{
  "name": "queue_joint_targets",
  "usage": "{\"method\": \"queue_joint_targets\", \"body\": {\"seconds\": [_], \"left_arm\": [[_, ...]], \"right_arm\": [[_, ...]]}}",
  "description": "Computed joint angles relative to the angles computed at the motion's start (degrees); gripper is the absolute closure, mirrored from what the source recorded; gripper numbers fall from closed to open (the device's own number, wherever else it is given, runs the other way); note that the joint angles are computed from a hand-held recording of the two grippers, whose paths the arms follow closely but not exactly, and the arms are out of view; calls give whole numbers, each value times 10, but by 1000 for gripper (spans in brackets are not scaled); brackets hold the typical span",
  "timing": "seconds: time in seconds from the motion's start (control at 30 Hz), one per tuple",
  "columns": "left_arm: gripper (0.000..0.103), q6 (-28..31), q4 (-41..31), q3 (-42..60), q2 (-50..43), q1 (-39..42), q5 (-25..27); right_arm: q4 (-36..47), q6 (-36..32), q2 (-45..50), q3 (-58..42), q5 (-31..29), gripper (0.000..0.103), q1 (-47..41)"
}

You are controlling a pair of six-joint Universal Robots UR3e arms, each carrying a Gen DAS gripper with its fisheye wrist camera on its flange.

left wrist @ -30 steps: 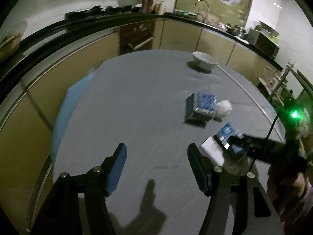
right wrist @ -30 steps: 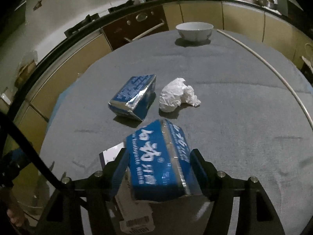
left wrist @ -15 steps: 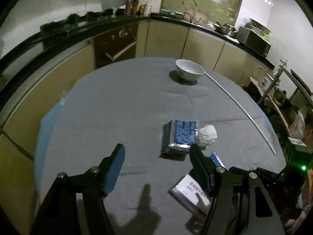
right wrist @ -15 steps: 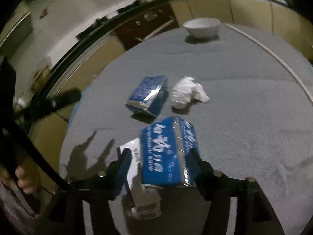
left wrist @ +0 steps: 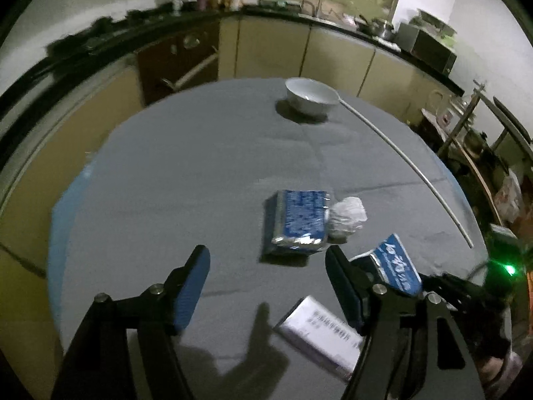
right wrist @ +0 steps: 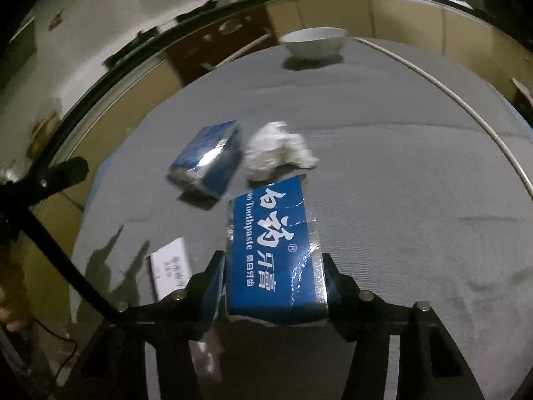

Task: Collect trash
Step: 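Grasp the blue toothpaste box with the right tool while the left tool grasps the blue packet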

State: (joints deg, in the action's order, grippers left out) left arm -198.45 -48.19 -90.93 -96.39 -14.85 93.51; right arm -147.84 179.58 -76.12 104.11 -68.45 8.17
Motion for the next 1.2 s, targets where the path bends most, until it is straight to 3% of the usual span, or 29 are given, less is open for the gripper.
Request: {"method": "queue_joint_targets", "body": {"seconds": [0.1, 0.33, 0.47, 0.53, 0.77, 0.97, 1.1, 1.2], "left_arm": [[31, -4, -3, 58, -62, -18, -9], [31, -3, -82, 229, -214, -63, 52], [31, -8, -59, 215, -222, -53, 48], [46, -10, -39, 196, -219, -46, 39], [46, -13, -3, 154, -193, -58, 61], [46, -43, -9, 124, -127, -142, 176], [46, -81, -50, 134, -92, -224, 269], [46, -117, -91, 154, -81, -280, 325]], "right_arm": [[-8, -11, -39, 51, 6, 45, -34], [20, -51, -121, 139, 53, 45, -121], [32, -58, -132, 158, 87, 45, -147], [29, -59, -137, 163, 90, 45, -149], [18, -73, -192, 215, 108, 45, -167], [94, -118, -321, 259, 152, 45, -225], [213, -175, -449, 284, 199, 45, -291], [361, -246, -563, 281, 234, 45, -354]]}}
